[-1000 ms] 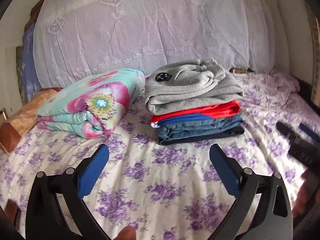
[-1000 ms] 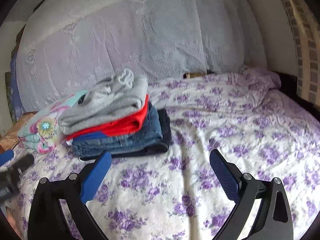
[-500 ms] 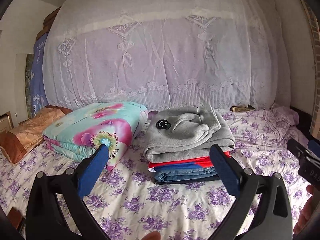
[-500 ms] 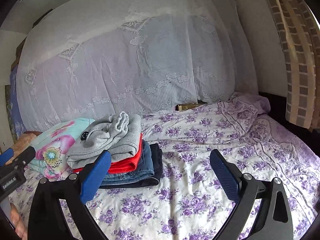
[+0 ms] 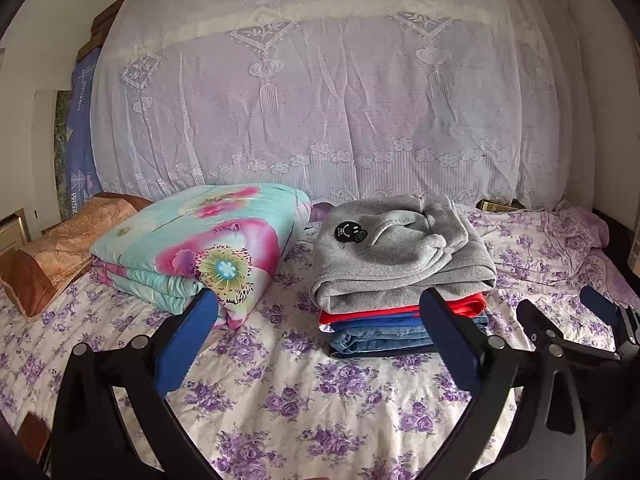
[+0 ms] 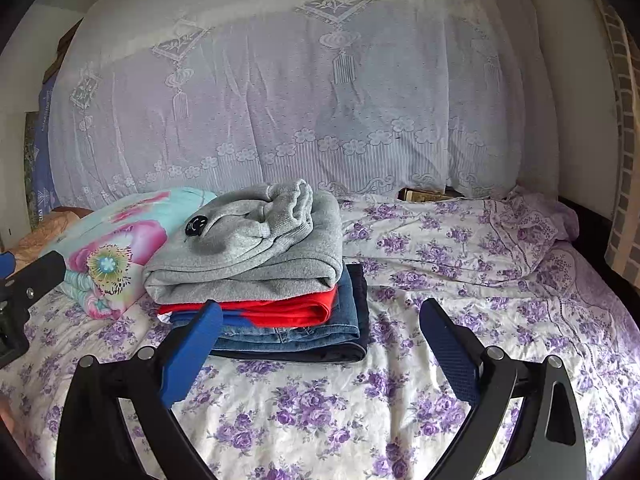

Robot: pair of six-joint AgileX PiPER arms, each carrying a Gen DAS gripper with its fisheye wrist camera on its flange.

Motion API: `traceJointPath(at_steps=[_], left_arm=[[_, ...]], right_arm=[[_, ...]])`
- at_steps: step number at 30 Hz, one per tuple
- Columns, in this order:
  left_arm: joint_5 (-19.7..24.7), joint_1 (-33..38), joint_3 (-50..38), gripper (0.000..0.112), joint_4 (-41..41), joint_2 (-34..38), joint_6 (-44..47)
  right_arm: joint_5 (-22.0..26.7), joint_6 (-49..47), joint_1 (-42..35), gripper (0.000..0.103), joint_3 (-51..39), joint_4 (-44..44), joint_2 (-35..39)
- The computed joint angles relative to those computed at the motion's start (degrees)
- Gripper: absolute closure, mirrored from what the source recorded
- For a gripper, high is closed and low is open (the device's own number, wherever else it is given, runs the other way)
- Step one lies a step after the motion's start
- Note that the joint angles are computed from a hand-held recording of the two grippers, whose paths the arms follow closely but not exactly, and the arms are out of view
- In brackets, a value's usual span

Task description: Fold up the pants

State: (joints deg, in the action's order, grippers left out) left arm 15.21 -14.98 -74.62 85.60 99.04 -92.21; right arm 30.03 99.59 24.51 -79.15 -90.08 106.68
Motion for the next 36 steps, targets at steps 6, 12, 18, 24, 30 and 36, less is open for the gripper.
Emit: traceJointPath(at_steps=[6,12,18,24,30,36], left_arm=[[1.9,-1.9,0.5,0.014,2.6,-0.3,-0.9],[1.8,-2.5,-0.1,0.014,-0.6,0.2,2.9],[1.7,-2.8,0.0,0.014,-0.4,0.3,3.2],[1.3,-2.8,0.0,0.014,-1.4,0.3,4.1],[1.2,-2.7,-0.1,0.014,-1.4,0.4,4.1],[1.2,-2.7,-0.1,0.014,-1.8,0.3,4.4]], right_arm=[[-0.3,0.4,0.1,0.004,0.7,-0.4,-0.6],[-1.2,-0.8,-0.1,0.004,0.6,0.7,-0.5],[-1.1,-1.9,0.4,0.004,0.3,0.8,-0.1],[-1.3,-2.2,0.4,0.004,0.2,1.1,-0.1],[-1.4,-2.5,0.4,0.004,0.3,1.3,-0.2],[-1.2,-3.1,0.8,0.004,0.1,1.3,-0.1]])
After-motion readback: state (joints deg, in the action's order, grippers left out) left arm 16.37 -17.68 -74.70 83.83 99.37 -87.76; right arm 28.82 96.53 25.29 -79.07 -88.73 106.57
